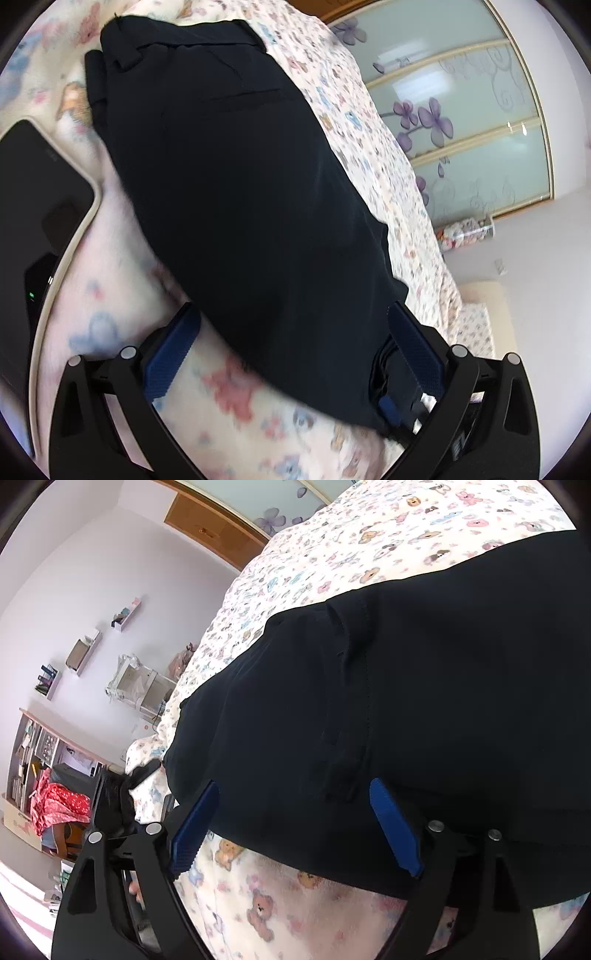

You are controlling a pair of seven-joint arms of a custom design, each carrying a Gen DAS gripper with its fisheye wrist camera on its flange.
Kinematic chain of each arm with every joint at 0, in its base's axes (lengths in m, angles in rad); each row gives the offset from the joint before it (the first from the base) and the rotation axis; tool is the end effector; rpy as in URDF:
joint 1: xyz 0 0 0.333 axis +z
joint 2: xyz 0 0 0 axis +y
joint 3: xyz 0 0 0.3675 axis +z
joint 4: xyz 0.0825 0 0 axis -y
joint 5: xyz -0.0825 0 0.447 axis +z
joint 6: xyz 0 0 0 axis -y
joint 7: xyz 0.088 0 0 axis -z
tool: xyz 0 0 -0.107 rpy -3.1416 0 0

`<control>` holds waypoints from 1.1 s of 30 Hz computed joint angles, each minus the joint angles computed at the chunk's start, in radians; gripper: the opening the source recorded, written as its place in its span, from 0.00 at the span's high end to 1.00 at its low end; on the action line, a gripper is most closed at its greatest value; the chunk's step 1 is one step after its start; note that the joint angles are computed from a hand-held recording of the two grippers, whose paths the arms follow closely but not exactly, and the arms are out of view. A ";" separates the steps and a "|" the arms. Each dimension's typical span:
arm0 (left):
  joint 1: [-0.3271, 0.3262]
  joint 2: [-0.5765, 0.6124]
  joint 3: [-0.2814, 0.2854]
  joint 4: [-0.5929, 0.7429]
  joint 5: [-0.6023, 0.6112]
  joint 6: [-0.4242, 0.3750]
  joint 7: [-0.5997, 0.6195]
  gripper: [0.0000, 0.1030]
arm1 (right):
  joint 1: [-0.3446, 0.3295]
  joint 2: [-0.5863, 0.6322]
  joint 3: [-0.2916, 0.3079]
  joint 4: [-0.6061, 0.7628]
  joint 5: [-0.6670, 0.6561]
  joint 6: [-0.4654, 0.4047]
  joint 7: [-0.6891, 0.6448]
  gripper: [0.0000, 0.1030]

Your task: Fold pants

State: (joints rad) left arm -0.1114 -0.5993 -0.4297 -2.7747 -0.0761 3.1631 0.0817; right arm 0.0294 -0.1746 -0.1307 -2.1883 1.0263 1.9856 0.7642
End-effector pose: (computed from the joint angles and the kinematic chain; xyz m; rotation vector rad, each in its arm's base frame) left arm 0.3602 -0.2191 0.4901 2.6568 -0.8211 1.4559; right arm 0.5569 -0.0058 0.5103 -1.7521 1.3695 0.4080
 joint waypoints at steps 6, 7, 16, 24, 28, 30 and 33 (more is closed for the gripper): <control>0.094 0.034 -0.052 -0.026 -0.046 0.159 -0.008 0.02 | -0.003 -0.014 -0.005 -0.007 -0.006 -0.018 -0.017 0.17; 0.137 0.020 -0.096 -0.028 -0.063 0.167 -0.011 0.03 | -0.004 -0.017 -0.006 -0.009 -0.008 -0.019 -0.020 0.17; 0.386 -0.106 -0.306 0.011 -0.013 0.008 -0.116 0.32 | -0.009 -0.035 -0.018 -0.017 -0.017 -0.021 -0.054 0.17; 0.418 -0.111 -0.313 -0.012 0.046 -0.002 -0.221 0.70 | -0.015 -0.035 -0.024 -0.022 -0.031 -0.003 -0.063 0.17; 0.420 -0.137 -0.316 -0.004 0.080 -0.048 -0.262 0.81 | -0.021 -0.042 -0.029 -0.024 -0.023 -0.004 -0.059 0.17; 0.431 -0.164 -0.328 0.045 0.136 -0.175 -0.251 0.84 | -0.023 -0.043 -0.032 -0.024 -0.019 -0.008 -0.058 0.17; 0.465 -0.182 -0.365 0.151 0.246 -0.372 -0.215 0.85 | -0.031 -0.046 -0.040 -0.023 -0.010 -0.011 -0.059 0.17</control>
State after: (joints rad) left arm 0.3535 -0.7808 -0.7950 -2.6242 0.1697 2.7915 -0.1337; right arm -0.0011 -0.2207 -0.1708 -2.2108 1.0167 1.9743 0.7048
